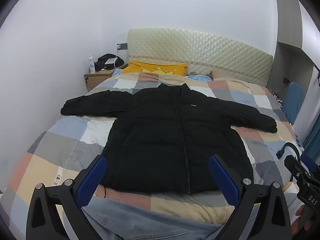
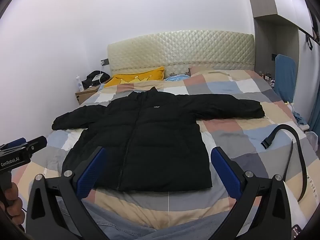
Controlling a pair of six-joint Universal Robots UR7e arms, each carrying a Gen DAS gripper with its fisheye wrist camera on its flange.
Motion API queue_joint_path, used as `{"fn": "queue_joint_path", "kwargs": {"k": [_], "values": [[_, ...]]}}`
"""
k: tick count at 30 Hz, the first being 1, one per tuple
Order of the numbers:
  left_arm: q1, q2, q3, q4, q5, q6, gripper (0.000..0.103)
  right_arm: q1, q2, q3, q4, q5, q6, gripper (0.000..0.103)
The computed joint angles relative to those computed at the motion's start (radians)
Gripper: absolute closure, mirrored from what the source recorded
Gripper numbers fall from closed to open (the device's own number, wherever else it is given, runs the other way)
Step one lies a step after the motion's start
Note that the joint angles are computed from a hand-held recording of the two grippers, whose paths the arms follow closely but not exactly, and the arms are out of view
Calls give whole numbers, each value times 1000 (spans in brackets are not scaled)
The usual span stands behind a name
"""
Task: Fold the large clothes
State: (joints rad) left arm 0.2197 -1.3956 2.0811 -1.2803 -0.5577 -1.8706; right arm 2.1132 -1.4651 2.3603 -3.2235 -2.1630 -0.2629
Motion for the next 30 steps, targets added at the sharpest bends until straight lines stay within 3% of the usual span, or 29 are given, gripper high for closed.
{"fn": "queue_joint_path", "kwargs": {"k": [10,12,30], "values": [[12,-5,7,-22,14,19,0,16,33,-9,-18,-26,-4,0],[15,-7,6,-18,17,17,0,-16,-1,12,-27,12,-12,0],[-1,4,3,7,7,-6,0,-21,-22,9,1,11,-18,0]]}}
